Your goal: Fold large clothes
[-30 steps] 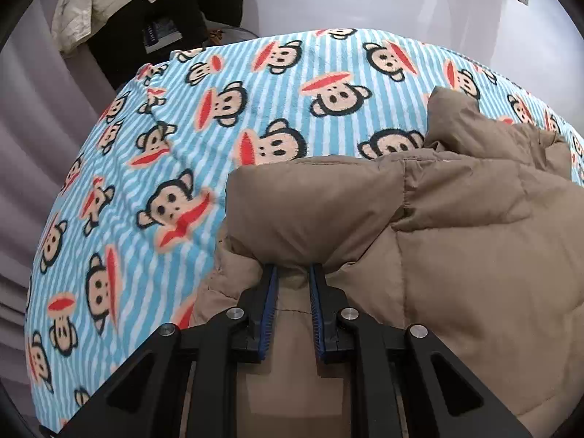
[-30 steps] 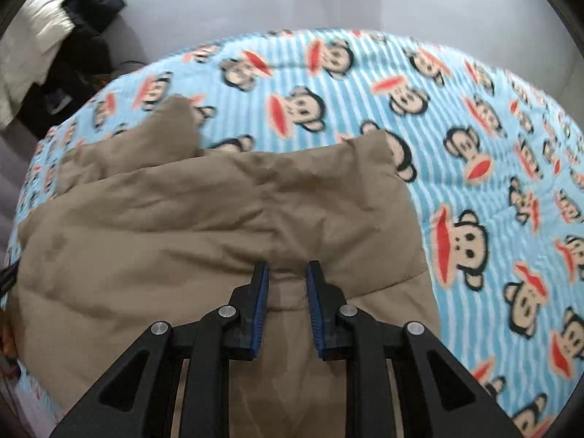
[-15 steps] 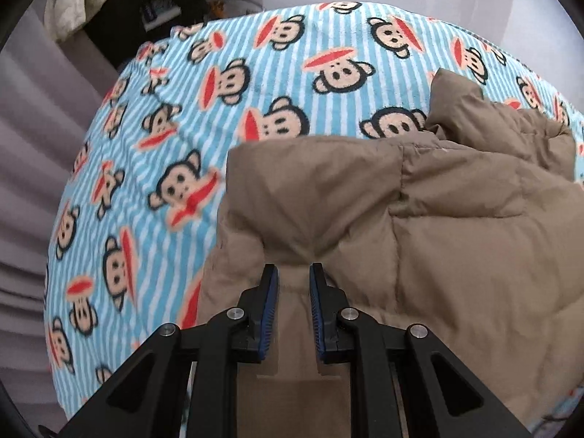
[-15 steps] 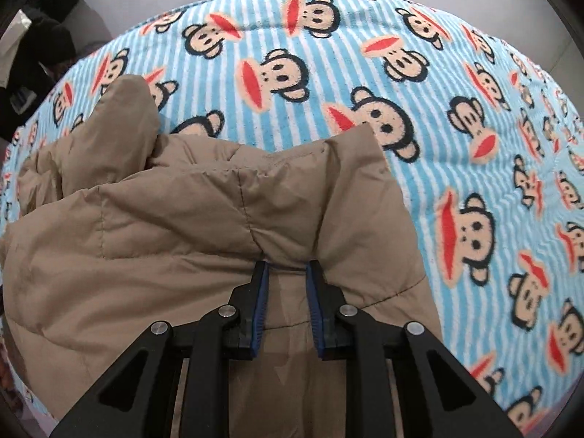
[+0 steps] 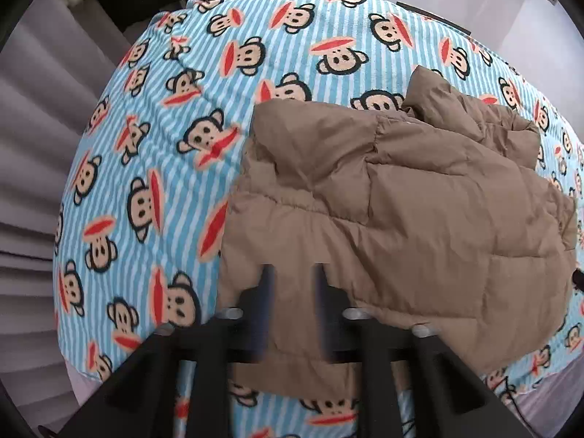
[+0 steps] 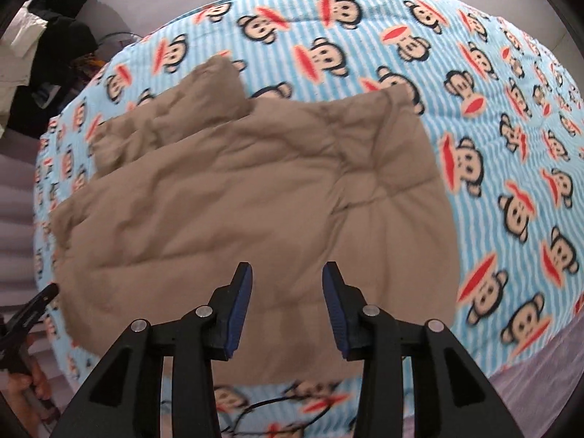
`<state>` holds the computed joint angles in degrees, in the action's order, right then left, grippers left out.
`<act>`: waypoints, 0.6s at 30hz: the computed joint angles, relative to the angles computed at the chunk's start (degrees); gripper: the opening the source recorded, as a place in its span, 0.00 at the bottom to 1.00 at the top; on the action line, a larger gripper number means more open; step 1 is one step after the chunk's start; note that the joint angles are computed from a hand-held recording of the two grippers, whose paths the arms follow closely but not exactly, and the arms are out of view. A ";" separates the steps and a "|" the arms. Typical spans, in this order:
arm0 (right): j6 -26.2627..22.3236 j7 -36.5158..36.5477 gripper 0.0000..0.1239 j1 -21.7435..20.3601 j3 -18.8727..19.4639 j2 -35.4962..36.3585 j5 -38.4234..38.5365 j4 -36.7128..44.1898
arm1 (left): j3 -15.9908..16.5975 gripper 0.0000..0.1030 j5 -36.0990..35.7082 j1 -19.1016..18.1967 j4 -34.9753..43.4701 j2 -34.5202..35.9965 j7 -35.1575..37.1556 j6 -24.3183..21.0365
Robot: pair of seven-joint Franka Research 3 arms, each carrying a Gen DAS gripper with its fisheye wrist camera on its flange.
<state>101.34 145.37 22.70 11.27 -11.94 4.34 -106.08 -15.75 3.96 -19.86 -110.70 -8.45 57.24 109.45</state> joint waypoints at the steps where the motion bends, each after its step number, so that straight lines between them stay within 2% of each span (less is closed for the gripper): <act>1: -0.25 0.36 0.37 0.21 0.25 0.18 0.18 0.59 | -0.20 0.98 0.96 0.08 0.24 -0.24 -1.00 -0.73; 3: -0.56 0.98 0.40 0.92 0.86 0.85 0.70 1.91 | -0.52 0.99 3.14 -0.03 -0.26 -1.19 -1.22 -0.16; 8: -0.79 2.19 0.42 2.83 1.68 2.86 1.04 4.56 | 0.13 0.99 2.38 -0.05 -0.74 -1.79 1.73 -0.68; 9: -0.64 2.46 0.47 3.15 1.72 3.16 1.15 4.88 | 0.20 0.99 2.25 0.03 -0.73 -1.89 1.86 -0.85; 10: -0.30 2.40 0.59 3.53 1.76 3.60 1.50 5.27 | 0.26 0.99 2.13 0.12 -0.81 -2.03 1.85 -0.89; 12: 0.15 2.49 0.72 4.26 2.01 4.47 0.97 6.24 | 0.52 0.99 1.56 0.29 -1.17 -2.51 2.30 -0.75; 15: 0.24 2.28 0.74 5.35 2.16 6.36 0.11 8.33 | 0.46 0.99 1.92 0.45 -1.39 -2.83 2.74 -0.84; 16: 0.61 2.61 0.83 5.64 2.11 6.82 -0.12 8.72 | 0.45 0.99 2.14 0.51 -1.44 -2.88 2.83 -0.84; 18: 2.74 2.76 0.83 6.05 1.78 7.10 0.39 8.46 | 0.64 0.99 1.93 0.67 -1.72 -2.96 3.11 -0.65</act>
